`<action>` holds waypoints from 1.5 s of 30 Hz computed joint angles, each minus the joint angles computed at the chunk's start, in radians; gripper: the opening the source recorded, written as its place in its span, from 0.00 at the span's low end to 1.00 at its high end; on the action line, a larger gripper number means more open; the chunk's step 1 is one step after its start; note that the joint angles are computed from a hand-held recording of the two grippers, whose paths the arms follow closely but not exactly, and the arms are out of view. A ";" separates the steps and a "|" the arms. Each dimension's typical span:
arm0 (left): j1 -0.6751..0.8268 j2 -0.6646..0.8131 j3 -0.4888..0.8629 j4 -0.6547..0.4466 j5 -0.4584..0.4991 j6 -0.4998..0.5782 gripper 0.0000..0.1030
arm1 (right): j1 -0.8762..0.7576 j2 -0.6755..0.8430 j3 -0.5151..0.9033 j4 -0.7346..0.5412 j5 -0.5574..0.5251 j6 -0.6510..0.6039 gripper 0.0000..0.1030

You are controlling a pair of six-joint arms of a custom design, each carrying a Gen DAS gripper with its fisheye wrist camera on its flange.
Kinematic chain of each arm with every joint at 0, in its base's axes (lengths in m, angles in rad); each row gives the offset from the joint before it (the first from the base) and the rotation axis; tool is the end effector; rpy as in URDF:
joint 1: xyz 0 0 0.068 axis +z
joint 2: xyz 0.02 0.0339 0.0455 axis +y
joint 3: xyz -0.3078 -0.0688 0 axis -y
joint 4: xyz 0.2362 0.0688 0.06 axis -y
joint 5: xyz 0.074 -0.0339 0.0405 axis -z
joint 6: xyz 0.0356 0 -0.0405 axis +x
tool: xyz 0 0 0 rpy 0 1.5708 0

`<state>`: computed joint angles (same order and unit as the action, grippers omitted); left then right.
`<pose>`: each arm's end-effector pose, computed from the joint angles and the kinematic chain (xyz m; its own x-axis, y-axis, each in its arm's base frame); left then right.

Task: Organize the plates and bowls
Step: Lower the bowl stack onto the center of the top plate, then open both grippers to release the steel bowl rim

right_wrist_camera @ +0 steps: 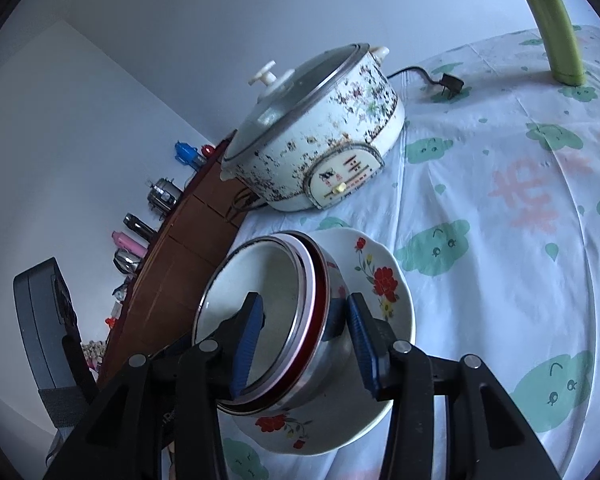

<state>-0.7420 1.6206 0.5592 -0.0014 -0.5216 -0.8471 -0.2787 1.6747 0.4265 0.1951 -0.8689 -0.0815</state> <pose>0.1991 -0.1585 0.1523 -0.7316 -0.2107 -0.6483 -0.2130 0.9741 -0.0762 0.2302 -0.0376 0.1304 -0.8175 0.1793 -0.5473 -0.2531 0.7418 0.6211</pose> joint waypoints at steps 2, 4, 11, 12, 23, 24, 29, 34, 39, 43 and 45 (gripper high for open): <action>0.001 0.000 0.000 -0.005 -0.007 0.001 0.69 | 0.006 -0.007 -0.012 0.024 0.011 0.001 0.47; 0.017 -0.003 -0.011 0.007 0.019 0.007 0.70 | 0.007 -0.002 -0.022 0.046 0.009 0.005 0.47; -0.006 -0.007 -0.013 -0.013 -0.006 0.001 0.70 | 0.001 -0.012 -0.071 0.144 0.028 0.020 0.47; -0.015 -0.008 -0.011 -0.019 -0.022 -0.001 0.70 | -0.002 -0.017 -0.080 0.158 0.030 0.022 0.48; -0.042 -0.064 -0.050 -0.018 -0.022 -0.026 0.70 | -0.042 -0.062 -0.148 0.232 0.046 -0.005 0.54; -0.053 -0.072 -0.052 -0.025 -0.032 -0.032 0.70 | -0.046 -0.067 -0.154 0.236 0.044 -0.010 0.54; -0.085 -0.080 -0.058 -0.048 -0.047 -0.059 0.68 | -0.068 -0.099 -0.178 0.231 0.036 -0.040 0.54; -0.152 -0.113 -0.070 -0.084 -0.123 -0.102 0.68 | -0.090 -0.120 -0.209 0.238 0.041 -0.076 0.55; -0.180 -0.136 -0.091 -0.074 -0.155 -0.116 0.70 | -0.119 -0.133 -0.236 0.265 0.018 -0.093 0.55; -0.191 -0.136 -0.105 -0.057 -0.175 -0.127 0.70 | -0.136 -0.157 -0.262 0.290 0.007 -0.095 0.60; -0.198 -0.148 -0.115 -0.053 -0.182 -0.137 0.72 | -0.143 -0.167 -0.273 0.300 0.002 -0.098 0.62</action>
